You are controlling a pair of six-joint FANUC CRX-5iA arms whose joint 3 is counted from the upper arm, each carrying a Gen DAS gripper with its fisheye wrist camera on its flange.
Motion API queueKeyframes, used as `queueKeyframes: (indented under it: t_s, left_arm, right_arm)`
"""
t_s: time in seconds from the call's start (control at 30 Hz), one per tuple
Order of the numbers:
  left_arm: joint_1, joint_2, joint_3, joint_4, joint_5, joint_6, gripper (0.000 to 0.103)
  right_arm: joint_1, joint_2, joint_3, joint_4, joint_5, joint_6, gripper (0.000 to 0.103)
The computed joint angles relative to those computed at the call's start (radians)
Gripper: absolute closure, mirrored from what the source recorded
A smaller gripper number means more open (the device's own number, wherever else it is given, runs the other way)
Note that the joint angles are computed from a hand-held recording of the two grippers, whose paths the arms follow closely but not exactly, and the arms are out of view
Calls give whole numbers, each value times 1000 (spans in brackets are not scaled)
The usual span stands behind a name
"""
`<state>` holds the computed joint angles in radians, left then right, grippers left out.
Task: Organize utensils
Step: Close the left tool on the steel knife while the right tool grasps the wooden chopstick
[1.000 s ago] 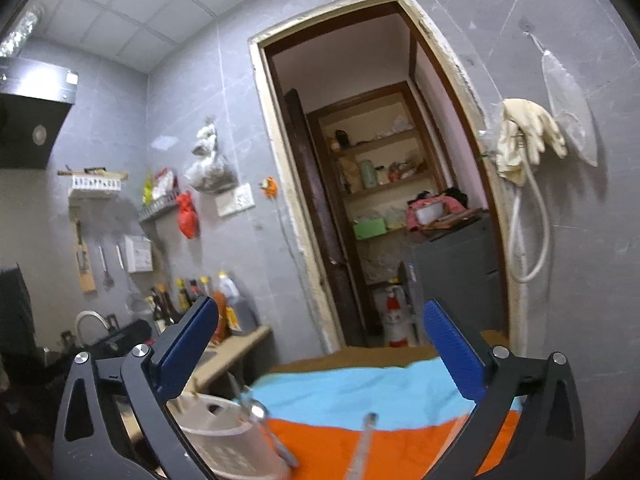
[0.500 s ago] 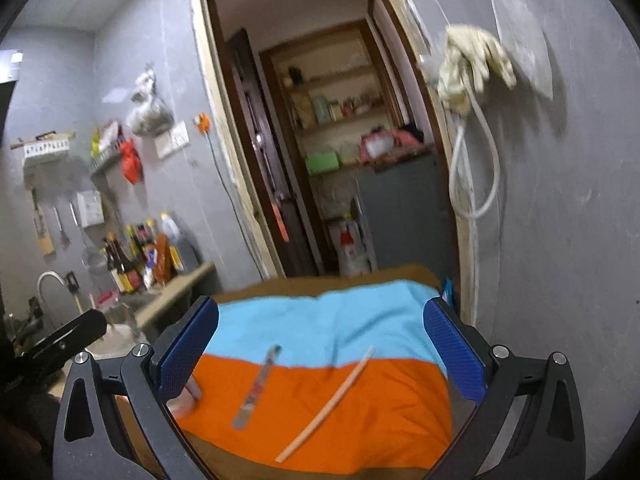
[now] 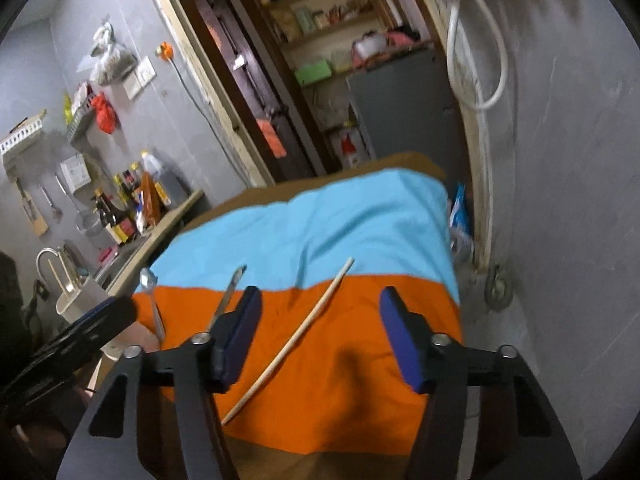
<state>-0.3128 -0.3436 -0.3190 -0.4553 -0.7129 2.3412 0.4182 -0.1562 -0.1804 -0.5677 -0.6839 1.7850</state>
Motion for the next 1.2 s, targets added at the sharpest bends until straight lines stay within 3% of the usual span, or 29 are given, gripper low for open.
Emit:
queueKeyframes:
  t_s: [0.2,0.4,0.5,0.8,1.03,1.2]
  left_arm:
    - [101,117,34,141,-44,-78,46]
    - [182,201,48,279,-78,-191,65]
    - [214,219,37,347,-72,-253,70]
    - [244,257,48,404,-62,-328,70]
    - [229,329,147,364,-139,-339,72]
    - [216,340,178,310,-177,-293,88]
  right_arm:
    - [0,69,55,0,-69,-35,65]
    - [13,127,106,19,-123,-55,74]
    - [21,154,130,31,-151,-73,76]
    - [35,215,177,55,-201,-139,80]
    - [24,262,235,45,-248,-184,82]
    - [45,267,243,85,-256,-235,82]
